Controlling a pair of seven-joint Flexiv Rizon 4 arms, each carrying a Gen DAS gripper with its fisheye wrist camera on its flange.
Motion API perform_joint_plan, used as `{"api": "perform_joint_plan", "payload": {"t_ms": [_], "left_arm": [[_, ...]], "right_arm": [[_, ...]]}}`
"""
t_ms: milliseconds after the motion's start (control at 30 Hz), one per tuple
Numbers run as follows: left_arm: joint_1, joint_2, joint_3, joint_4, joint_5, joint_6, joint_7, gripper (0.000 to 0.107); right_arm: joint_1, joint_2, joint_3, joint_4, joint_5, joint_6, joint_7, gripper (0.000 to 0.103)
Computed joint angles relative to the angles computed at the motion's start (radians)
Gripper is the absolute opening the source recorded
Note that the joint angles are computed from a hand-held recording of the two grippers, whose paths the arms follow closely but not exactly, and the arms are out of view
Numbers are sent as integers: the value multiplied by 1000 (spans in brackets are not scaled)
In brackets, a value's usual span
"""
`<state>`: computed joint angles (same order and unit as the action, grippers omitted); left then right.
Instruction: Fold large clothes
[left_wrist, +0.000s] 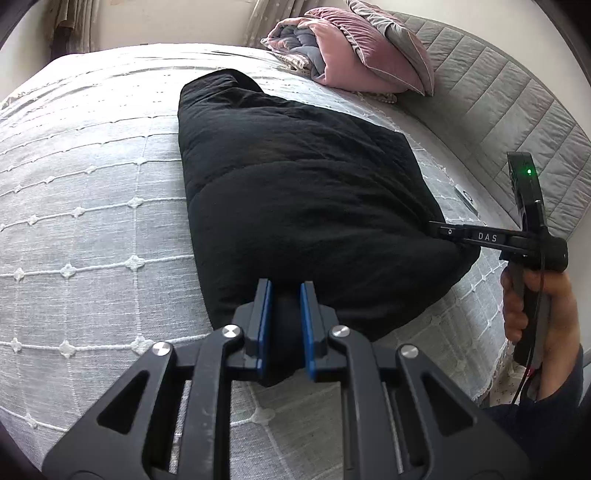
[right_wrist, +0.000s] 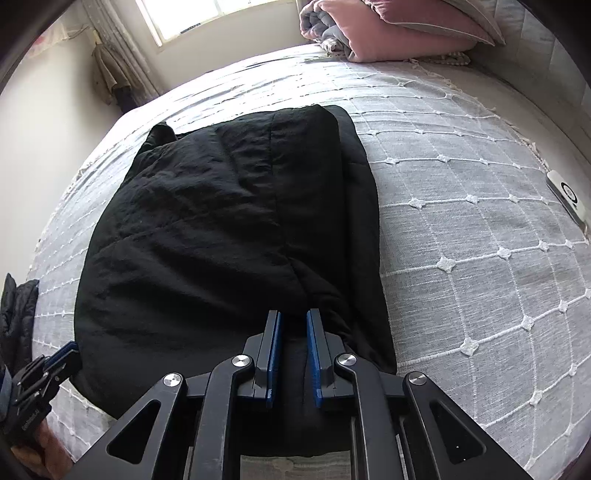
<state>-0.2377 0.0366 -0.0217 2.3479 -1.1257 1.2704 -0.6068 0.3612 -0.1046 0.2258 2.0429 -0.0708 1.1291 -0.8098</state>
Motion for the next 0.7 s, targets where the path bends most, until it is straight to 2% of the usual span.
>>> {"api": "perform_joint_plan", "payload": {"t_ms": [100, 267, 333, 400, 433, 467, 500, 533, 567, 600, 633, 667, 700], "left_arm": [[-8, -10, -8, 5, -11, 24, 5, 17], [-17, -25, -19, 8, 20, 75, -17, 17], [-12, -14, -11, 2, 9, 47, -17, 17], [19, 5, 17, -20, 17, -66, -60, 18], [39, 13, 34, -34, 19, -134, -86, 20], [59, 13, 45, -49, 23, -181, -115, 23], [73, 10, 50, -61, 11, -192, -133, 37], [77, 6, 47, -65, -26, -170, -122, 50], [80, -1, 43, -70, -64, -150, -102, 54], [87, -9, 42, -74, -82, -145, -97, 56], [98, -20, 45, -82, -86, -160, -108, 56], [110, -34, 47, -90, -90, -183, -129, 56], [119, -45, 45, -94, -98, -198, -143, 58]], "right_arm": [[9, -3, -7, 0, -45, -10, 34, 13], [8, -5, -7, 8, -50, 9, 53, 13], [12, 4, -10, 18, -81, 22, 75, 16], [11, 23, -7, 36, -97, 46, 86, 21], [4, 32, 1, 42, -60, 74, 60, 31], [-6, 46, 13, 49, 12, 120, 16, 48], [-9, 61, 12, 67, 24, 159, 26, 60], [-12, 79, 0, 99, -28, 199, 94, 81], [-22, 96, -18, 140, -134, 243, 206, 86], [-36, 110, -28, 169, -184, 278, 266, 86], [-47, 113, -28, 181, -170, 301, 277, 86], [-50, 110, -22, 184, -90, 320, 253, 86], [-43, 105, -16, 167, 44, 311, 173, 86]]}}
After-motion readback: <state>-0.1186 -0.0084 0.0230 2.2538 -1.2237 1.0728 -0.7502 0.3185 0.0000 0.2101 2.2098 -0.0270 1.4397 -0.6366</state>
